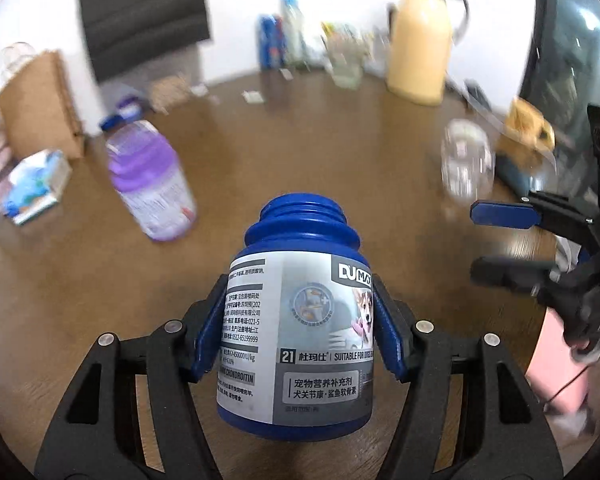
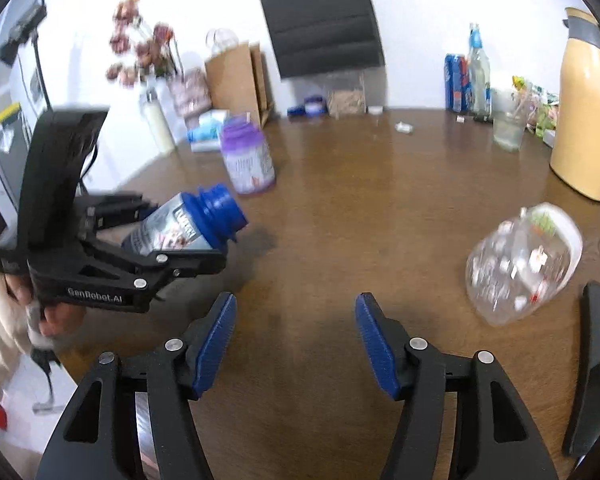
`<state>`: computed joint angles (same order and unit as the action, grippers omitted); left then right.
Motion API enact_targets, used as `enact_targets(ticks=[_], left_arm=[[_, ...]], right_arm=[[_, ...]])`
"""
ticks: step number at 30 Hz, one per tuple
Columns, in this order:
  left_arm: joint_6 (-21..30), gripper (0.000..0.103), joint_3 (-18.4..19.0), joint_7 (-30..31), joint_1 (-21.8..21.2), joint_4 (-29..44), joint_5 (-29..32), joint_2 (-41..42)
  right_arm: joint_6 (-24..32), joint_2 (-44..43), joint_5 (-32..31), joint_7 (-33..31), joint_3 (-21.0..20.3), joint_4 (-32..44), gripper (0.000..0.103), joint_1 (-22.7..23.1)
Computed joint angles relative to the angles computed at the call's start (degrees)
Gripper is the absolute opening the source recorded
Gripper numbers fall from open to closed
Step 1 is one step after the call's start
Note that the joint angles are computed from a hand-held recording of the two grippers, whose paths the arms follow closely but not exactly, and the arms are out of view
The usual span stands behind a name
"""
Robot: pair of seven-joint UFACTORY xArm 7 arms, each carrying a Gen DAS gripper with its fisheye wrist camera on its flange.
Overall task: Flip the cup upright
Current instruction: 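Turn the bottle cap-up with the left tool while the right tool regrasps it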
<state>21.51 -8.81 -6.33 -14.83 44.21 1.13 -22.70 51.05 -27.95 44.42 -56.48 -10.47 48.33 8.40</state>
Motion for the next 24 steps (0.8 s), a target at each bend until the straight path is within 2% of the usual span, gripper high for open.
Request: enact_targets(ticks=[2, 3, 5, 7, 11, 14, 16, 17, 18, 20, 21, 23, 24], left_arm=[[-6.8, 0.061, -1.4, -2.4, 2.9, -2.2, 3.0, -2.9], [-11.4, 0.061, -1.8, -3.1, 4.0, -3.7, 4.1, -4.9], [-16.3, 0.061, -0.8, -3.0, 3.9, -4.7, 3.8, -6.9], [-18.0, 0.061, 0.5, -2.9, 3.4, -3.8, 2.6, -7.0], [-21.7, 0.061, 1.1, -2.1, 4.8, -2.8, 2.3, -6.6], [-26.1, 0.061, 3.2, -0.7, 4.6, -2.7, 2.0, -5.2], [-27.3, 0.061, 8.4, 2.2, -0.1, -3.7, 1.5, -5.4], [-27.5, 0.061, 9.3, 3.1, -0.5, -3.7, 1.3, -5.1], [-27.8, 0.061, 10.6, 4.0, -1.1, -3.7, 1.0, -4.6], [-29.2, 0.061, 15.5, 6.3, -5.6, -4.3, 0.0, -4.4], [-29.8, 0.06, 17.5, 7.3, -7.2, -4.6, -0.3, -4.2], [-29.3, 0.06, 19.6, 9.2, -8.3, -4.2, -0.4, -3.3], [-29.1, 0.065, 20.6, 9.9, -8.8, -3.8, -0.8, -2.7]], right_arm=[[-1.2, 0.3, 4.9, -0.5, -1.2, 2.1, 0.079, 1.2], [-0.8, 1.0, 9.0, -1.0, -2.5, 4.2, 0.091, 2.5], [2.3, 3.2, 15.1, -1.1, -3.9, 8.2, 0.093, 3.4], [10.3, 8.1, 20.1, 0.3, -5.9, 15.8, 0.093, 5.2], [19.2, 16.5, 26.6, 2.9, -4.5, 27.7, 0.093, 6.1], [23.7, 23.1, 25.3, 5.7, -1.1, 36.9, 0.093, 6.3], [23.6, 26.2, 22.3, 9.1, 1.9, 40.7, 0.093, 6.2], [23.6, 27.9, 21.3, 11.0, 3.2, 42.5, 0.093, 6.1], [24.8, 29.9, 21.0, 12.6, 4.4, 44.4, 0.093, 5.9], [28.2, 33.9, 21.5, 13.4, 6.4, 48.2, 0.092, 5.0], [27.7, 34.8, 20.8, 13.1, 7.5, 48.7, 0.07, 5.0], [26.0, 36.2, 19.4, 13.3, 9.3, 49.2, 0.069, 4.6], [25.2, 37.4, 18.7, 13.6, 10.3, 50.1, 0.069, 4.5]])
